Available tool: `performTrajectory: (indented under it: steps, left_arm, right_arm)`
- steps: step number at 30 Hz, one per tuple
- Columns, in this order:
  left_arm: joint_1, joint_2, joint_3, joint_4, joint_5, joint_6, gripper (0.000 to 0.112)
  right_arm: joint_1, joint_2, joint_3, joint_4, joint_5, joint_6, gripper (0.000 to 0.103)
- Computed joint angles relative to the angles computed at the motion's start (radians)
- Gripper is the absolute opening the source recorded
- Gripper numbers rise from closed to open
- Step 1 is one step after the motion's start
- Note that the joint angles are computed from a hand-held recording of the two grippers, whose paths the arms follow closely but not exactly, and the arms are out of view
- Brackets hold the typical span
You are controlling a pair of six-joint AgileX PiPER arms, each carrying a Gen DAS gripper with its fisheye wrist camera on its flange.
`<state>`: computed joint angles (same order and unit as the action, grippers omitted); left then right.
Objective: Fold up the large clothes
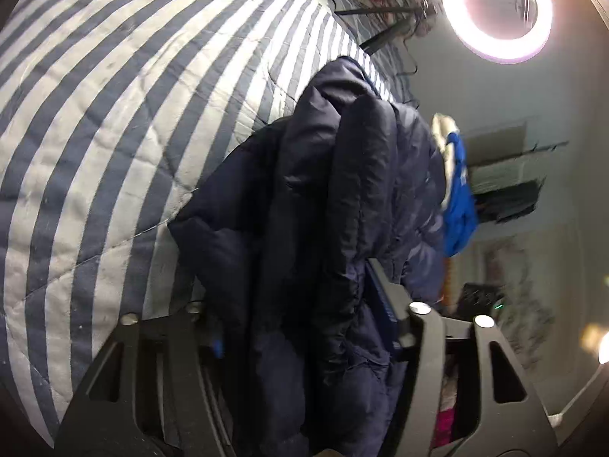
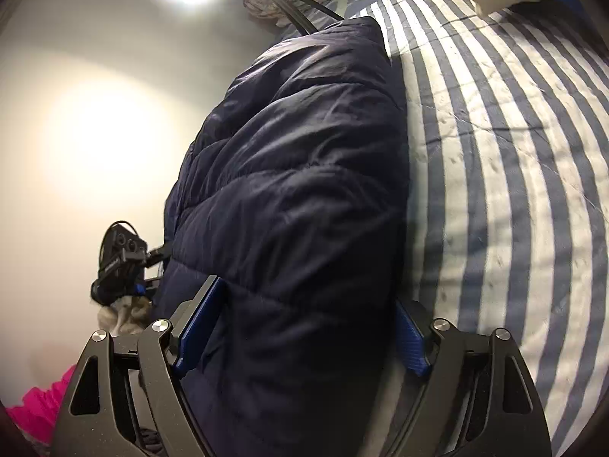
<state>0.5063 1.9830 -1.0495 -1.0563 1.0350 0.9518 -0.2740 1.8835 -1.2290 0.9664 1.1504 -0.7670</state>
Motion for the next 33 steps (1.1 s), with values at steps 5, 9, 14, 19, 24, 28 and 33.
performTrajectory:
  steps: [5,9,14,19,24,28,33]
  left_arm:
    - [-0.063,-0.062,0.029,0.007,-0.074,-0.004,0.035]
    - [-0.141,-0.136,0.064,0.031,-0.174,-0.002,0.024]
    - [-0.228,-0.234,0.118,0.059,-0.288,-0.016,0.017]
    - [-0.227,-0.328,0.188,0.077,-0.301,0.003,0.015]
    - [-0.269,-0.408,0.224,0.092,-0.305,0.003,0.014]
    - [-0.329,-0.479,0.261,0.096,-0.319,-0.006,0.013]
    - [-0.406,-0.548,0.289,0.095,-0.328,-0.037,0.013]
  right_arm:
    - [0.061,0.005,-0.047,-0.06,-0.033,0.075,0.067]
    - [0.081,-0.02,-0.056,-0.104,-0.047,0.119,0.044]
    - [0.153,-0.085,-0.095,-0.248,-0.083,0.227,0.026]
    - [0.259,-0.142,-0.135,-0.423,-0.121,0.375,0.02]
    - [0.329,-0.206,-0.162,-0.575,-0.126,0.466,0.018]
    - [0.329,-0.269,-0.149,-0.641,-0.121,0.466,0.017]
    - [0.298,-0.351,-0.12,-0.679,-0.117,0.43,0.017]
